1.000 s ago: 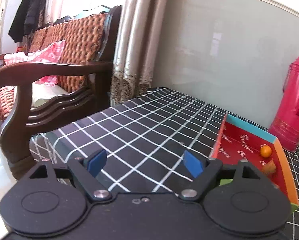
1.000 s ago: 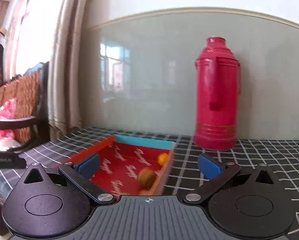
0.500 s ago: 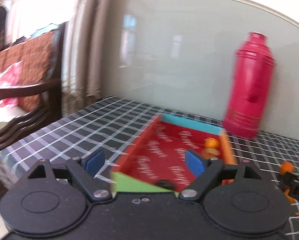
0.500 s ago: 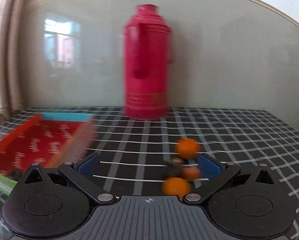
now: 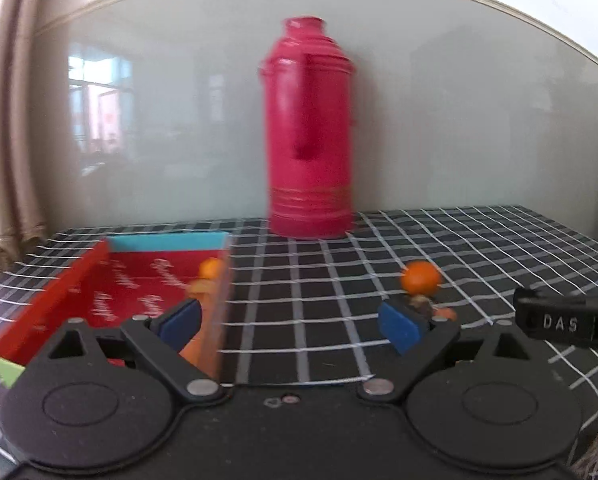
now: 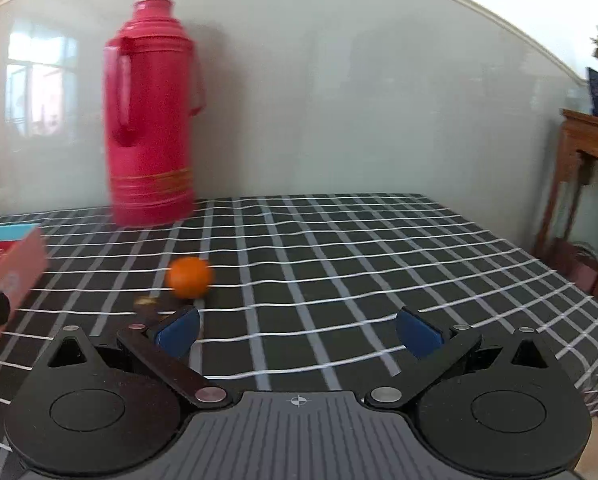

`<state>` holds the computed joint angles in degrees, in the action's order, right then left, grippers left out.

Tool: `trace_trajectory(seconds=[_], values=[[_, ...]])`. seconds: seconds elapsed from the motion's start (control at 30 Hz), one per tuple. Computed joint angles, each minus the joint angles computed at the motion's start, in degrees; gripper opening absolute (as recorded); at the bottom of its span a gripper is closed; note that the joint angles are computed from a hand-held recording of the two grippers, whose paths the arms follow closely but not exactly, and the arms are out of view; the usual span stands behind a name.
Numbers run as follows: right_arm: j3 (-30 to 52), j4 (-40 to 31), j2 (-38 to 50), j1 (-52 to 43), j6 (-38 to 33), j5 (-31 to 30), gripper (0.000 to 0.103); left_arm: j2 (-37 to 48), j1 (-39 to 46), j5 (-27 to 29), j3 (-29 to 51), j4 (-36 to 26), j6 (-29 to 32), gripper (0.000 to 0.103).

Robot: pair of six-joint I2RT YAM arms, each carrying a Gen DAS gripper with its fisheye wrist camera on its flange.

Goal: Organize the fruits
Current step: 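Move both grippers back toward the remaining fruit pile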

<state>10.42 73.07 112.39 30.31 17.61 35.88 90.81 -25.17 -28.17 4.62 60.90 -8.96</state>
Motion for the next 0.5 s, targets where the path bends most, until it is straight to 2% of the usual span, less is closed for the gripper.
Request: trace_trajectory(seconds=[0.1, 0.37, 0.5], values=[[-2.03, 1.92, 0.22, -2.23, -0.37, 0.45, 0.103, 4.64, -2.69, -0.35, 2.55, 0.71, -0.69, 0.089], [-6.34, 13.02, 5.97, -10.35, -2.05, 0.00, 0.103, 13.21, -6.98, -0.54, 8.83, -0.04, -1.78, 0.089], [-7.90, 15.53, 6.68, -14.84, -2.04, -3.52, 0.103, 15.67, -8.26, -0.25, 11.77, -1.93, -3.03, 0.088]])
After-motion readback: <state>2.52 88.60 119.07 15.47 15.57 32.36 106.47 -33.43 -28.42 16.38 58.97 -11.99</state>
